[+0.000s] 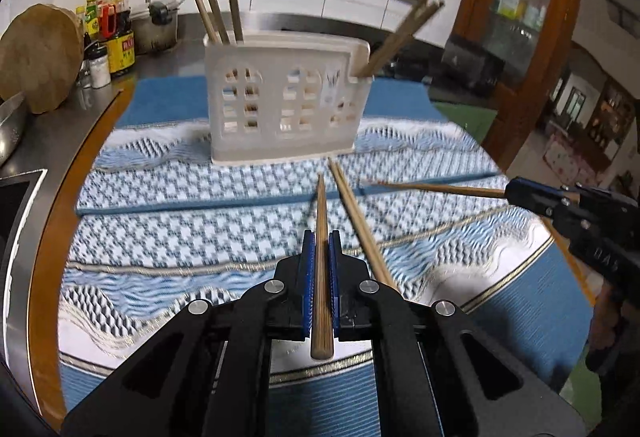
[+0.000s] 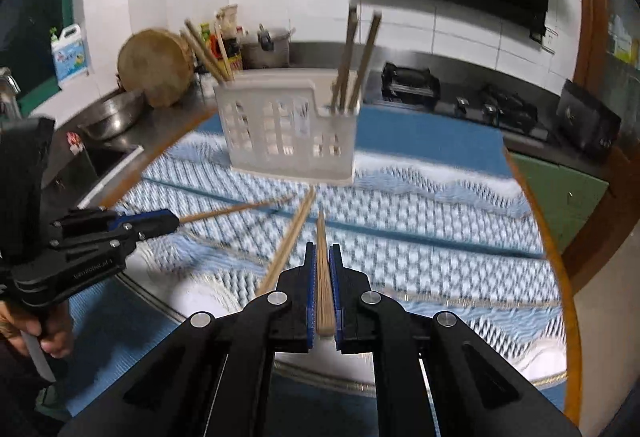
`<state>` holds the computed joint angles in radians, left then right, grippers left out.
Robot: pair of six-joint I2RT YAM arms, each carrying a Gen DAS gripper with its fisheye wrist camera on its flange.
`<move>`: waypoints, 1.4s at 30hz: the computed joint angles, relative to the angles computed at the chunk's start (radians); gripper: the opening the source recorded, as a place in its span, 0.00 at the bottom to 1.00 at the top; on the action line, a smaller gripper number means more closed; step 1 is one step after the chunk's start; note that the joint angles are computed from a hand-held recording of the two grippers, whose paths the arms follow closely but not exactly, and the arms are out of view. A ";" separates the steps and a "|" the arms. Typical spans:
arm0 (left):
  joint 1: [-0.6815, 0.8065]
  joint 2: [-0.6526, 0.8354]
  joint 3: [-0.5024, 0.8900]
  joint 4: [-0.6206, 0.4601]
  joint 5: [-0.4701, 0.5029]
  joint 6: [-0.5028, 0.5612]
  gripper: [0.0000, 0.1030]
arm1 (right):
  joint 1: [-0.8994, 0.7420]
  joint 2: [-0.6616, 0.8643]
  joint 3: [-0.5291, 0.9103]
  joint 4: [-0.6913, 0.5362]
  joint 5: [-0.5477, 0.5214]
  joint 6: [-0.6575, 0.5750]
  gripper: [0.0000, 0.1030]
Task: Organize utensils
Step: 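Raise both held chopsticks upright and insert them into the white holder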
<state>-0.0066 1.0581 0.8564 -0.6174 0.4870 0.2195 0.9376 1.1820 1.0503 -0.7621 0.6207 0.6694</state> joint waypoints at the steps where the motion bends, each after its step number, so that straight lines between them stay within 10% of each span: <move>1: 0.009 0.007 0.016 -0.005 0.009 0.001 0.05 | -0.020 0.000 0.030 -0.003 -0.017 -0.031 0.06; 25: 0.045 0.166 0.360 -0.124 0.079 0.046 0.05 | -0.275 0.447 1.031 -0.386 -0.175 -0.394 0.06; 42: -0.017 0.355 0.826 -0.118 -0.004 -0.066 0.05 | -0.397 0.593 1.011 -0.322 -0.289 -0.415 0.07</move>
